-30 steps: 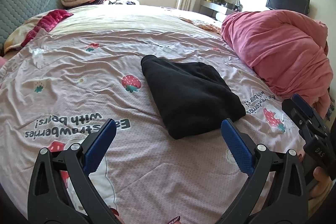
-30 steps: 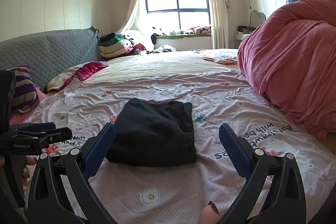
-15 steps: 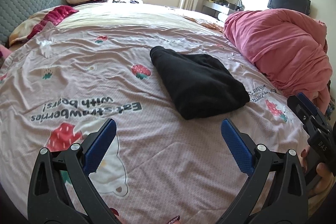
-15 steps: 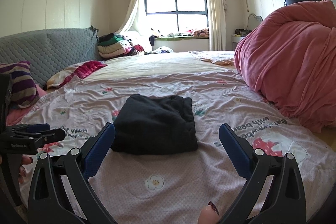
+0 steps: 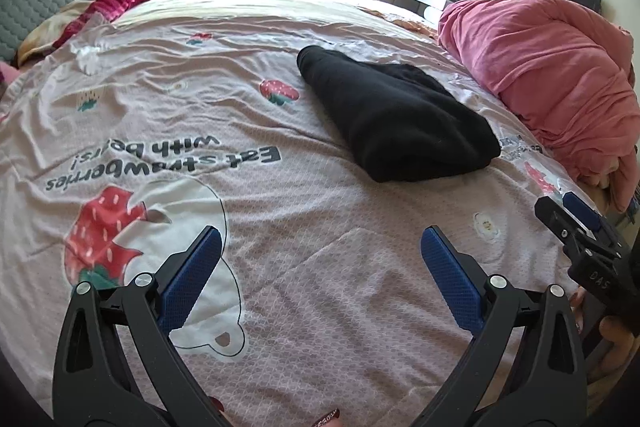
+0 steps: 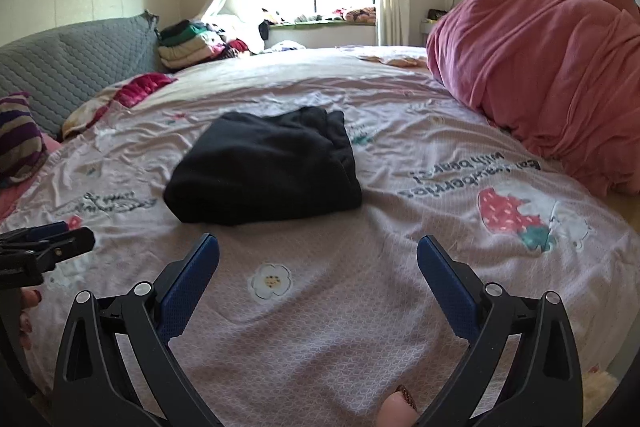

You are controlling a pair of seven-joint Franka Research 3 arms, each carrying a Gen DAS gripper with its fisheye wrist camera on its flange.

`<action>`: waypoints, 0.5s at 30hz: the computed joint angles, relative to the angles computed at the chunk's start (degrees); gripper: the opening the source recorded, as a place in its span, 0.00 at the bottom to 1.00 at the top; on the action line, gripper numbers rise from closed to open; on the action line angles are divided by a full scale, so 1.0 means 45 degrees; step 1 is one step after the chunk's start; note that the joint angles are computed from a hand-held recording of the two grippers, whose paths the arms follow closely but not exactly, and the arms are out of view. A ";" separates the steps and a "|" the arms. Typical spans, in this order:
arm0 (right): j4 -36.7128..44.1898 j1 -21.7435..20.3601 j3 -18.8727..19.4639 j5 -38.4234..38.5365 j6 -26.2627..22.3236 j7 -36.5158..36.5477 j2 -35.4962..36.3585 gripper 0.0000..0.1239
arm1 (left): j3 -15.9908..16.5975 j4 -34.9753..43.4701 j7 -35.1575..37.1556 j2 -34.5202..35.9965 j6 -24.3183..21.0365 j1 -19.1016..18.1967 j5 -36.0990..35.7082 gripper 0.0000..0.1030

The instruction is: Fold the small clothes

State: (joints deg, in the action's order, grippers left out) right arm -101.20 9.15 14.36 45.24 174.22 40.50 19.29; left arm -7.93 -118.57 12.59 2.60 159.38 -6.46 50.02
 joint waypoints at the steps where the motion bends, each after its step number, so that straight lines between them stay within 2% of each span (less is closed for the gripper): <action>1: 0.0019 0.0386 -0.0460 -0.0571 -0.0074 0.0546 0.0080 0.80 | 0.0001 -0.0002 0.0034 0.0032 0.0009 0.0004 -0.0043 0.91; 2: 0.0023 0.0625 -0.0738 -0.1016 -0.0117 0.0940 0.0133 0.80 | -0.0008 0.0000 0.0164 0.0073 -0.0035 0.0005 -0.0212 0.91; 15: -0.0076 0.0261 -0.0231 -0.1739 0.0147 0.1128 0.0247 0.80 | 0.0034 -0.0035 0.0487 0.0128 -0.0155 -0.0048 -0.0663 0.91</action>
State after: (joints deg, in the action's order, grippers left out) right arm -101.54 10.32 13.32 37.42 174.89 45.57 20.40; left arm -7.77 -118.72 14.78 3.18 158.68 -6.68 47.04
